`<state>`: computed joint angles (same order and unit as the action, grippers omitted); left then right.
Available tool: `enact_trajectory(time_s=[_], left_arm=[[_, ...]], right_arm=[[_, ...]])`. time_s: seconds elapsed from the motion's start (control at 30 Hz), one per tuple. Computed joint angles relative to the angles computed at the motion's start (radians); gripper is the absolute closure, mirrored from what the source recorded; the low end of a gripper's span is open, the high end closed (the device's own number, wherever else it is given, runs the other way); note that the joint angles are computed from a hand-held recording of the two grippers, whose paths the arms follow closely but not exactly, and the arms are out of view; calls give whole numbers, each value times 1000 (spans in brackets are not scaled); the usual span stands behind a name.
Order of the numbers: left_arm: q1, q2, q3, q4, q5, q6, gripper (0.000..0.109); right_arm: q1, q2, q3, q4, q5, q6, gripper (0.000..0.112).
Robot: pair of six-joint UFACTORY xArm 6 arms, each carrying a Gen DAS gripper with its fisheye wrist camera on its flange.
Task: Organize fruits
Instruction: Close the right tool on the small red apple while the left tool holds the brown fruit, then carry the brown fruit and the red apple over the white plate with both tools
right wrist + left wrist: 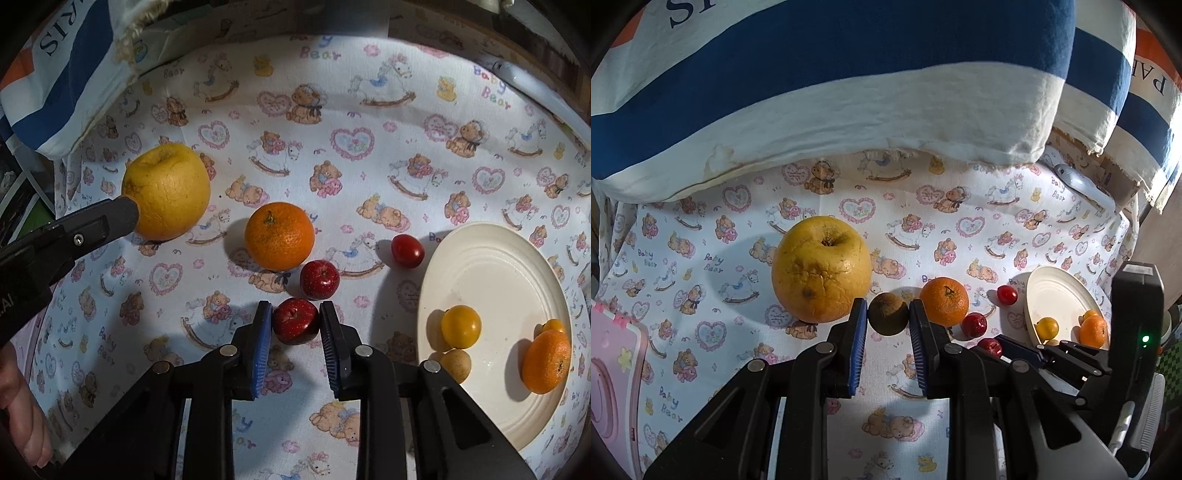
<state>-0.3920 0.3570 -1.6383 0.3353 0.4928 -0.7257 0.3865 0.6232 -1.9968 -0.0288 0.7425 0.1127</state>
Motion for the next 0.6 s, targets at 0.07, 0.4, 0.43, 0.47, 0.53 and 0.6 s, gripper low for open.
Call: enact_trajectory(time_s=[0.07,0.4,0.43,0.47,0.53,0.6], left_arm=[[0,-5,5,8,-5,-6,86],[-12,-39,46,79,-84,-46,86],[-14,-41,49,85,-93,-48,86],[-17,-41,49,76,-99,-39,86],[-25,-43,51,36,-100,-10,86],[-35,-45,54,46,-108,-11,86]], right_arm=[[-1,-9,7,-7,-9,3,85],[-45,-232,303,-26,-251,25,85],[-60,-275,368,-22,-307,29,85],[-70,-303,411,-27,-340,36,85],[-98,-366,500,-46,-409,55,85],[-121,-410,562,-63,-453,63,85]])
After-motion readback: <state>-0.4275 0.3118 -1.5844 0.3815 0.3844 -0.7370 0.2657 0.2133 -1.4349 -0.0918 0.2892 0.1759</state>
